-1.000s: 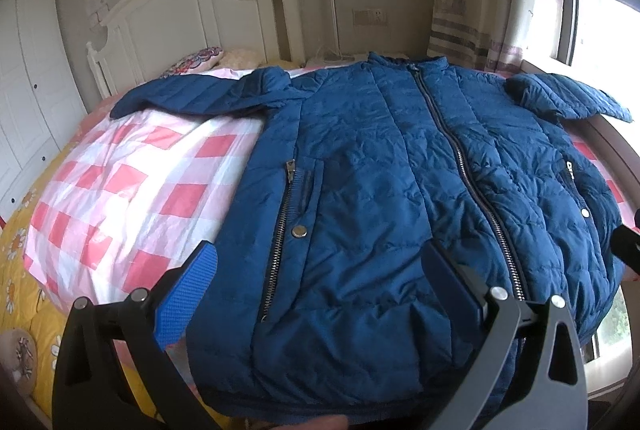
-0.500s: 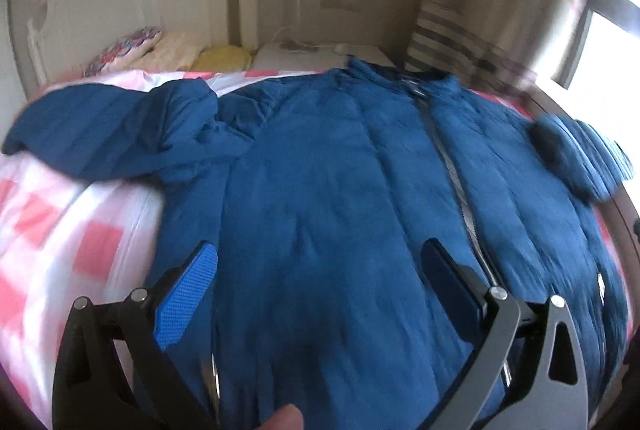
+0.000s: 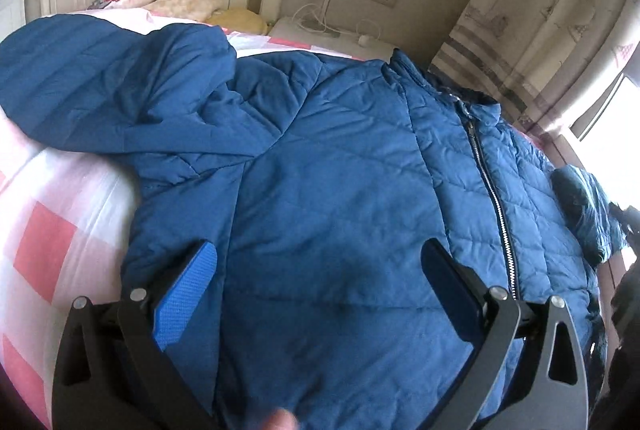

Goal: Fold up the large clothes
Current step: 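Grasp the sleeve cuff with the right gripper and lift it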

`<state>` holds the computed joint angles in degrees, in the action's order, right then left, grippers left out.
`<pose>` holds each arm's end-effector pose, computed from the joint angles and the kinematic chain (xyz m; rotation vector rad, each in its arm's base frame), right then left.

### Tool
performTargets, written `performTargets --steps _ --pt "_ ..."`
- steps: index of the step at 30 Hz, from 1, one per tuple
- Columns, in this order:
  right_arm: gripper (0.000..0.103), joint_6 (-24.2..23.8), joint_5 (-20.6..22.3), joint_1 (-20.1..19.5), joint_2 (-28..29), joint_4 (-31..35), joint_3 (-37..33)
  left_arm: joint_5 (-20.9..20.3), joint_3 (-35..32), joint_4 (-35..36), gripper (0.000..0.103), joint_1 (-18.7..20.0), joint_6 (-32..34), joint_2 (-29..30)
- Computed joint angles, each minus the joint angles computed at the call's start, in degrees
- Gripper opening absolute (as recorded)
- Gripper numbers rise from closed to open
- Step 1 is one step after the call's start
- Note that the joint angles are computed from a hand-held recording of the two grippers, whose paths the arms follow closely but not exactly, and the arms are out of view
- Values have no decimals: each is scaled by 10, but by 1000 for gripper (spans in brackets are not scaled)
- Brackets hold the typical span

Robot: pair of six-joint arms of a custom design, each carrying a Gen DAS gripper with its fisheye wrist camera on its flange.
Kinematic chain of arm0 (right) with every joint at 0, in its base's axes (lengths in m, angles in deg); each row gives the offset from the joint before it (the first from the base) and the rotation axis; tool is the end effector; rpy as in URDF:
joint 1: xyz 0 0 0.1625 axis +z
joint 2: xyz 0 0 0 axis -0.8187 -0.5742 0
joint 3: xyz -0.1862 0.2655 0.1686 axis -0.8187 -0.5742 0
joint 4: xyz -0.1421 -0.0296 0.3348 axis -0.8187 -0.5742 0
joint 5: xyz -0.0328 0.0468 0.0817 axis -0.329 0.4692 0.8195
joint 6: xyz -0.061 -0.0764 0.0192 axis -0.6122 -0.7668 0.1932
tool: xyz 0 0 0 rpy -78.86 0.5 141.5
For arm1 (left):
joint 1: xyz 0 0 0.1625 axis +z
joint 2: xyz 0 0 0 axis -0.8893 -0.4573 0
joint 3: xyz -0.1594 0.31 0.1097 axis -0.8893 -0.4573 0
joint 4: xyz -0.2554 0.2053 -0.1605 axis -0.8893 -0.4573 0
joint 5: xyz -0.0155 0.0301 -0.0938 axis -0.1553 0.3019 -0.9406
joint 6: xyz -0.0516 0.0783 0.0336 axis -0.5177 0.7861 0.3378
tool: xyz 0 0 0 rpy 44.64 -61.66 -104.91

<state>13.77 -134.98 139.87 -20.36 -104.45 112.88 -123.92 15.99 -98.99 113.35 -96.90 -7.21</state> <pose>0.0284 -0.7045 0.4178 -0.0552 -2.1931 1.3017 -0.2946 -0.6886 0.0852 0.0922 2.4110 -0.9653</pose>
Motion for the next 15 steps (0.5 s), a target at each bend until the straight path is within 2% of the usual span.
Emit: performTargets --steps 1,3,4,5,6,8,9,10,11,13,15 --pt "12 -31 8 8 8 -20 -2 7 -12 19 101 -1 -3 5" --pt "11 -136 34 31 23 -51 5 21 -18 45 101 -5 -11 9" --pt "11 -179 16 54 40 -49 -4 27 -29 65 101 -6 -14 13" --pt "11 -198 20 62 44 -40 -3 32 -36 81 101 -7 -19 17" --pt "11 -193 32 67 40 -21 4 36 -38 93 101 -8 -22 18" --pt "33 -126 68 63 16 29 27 46 -63 145 101 -9 -29 27" --pt "75 -81 86 54 0 54 40 51 -70 164 101 -10 -32 31" --pt "99 -56 84 50 -6 54 49 55 -80 186 101 -10 -34 35" --pt "98 -18 84 39 -27 30 76 61 -94 212 101 -11 -37 41" --pt "98 8 88 21 -57 4 112 66 -105 227 101 -11 -40 47" --pt "98 18 51 11 -67 -14 123 66 -104 224 101 -10 -38 47"
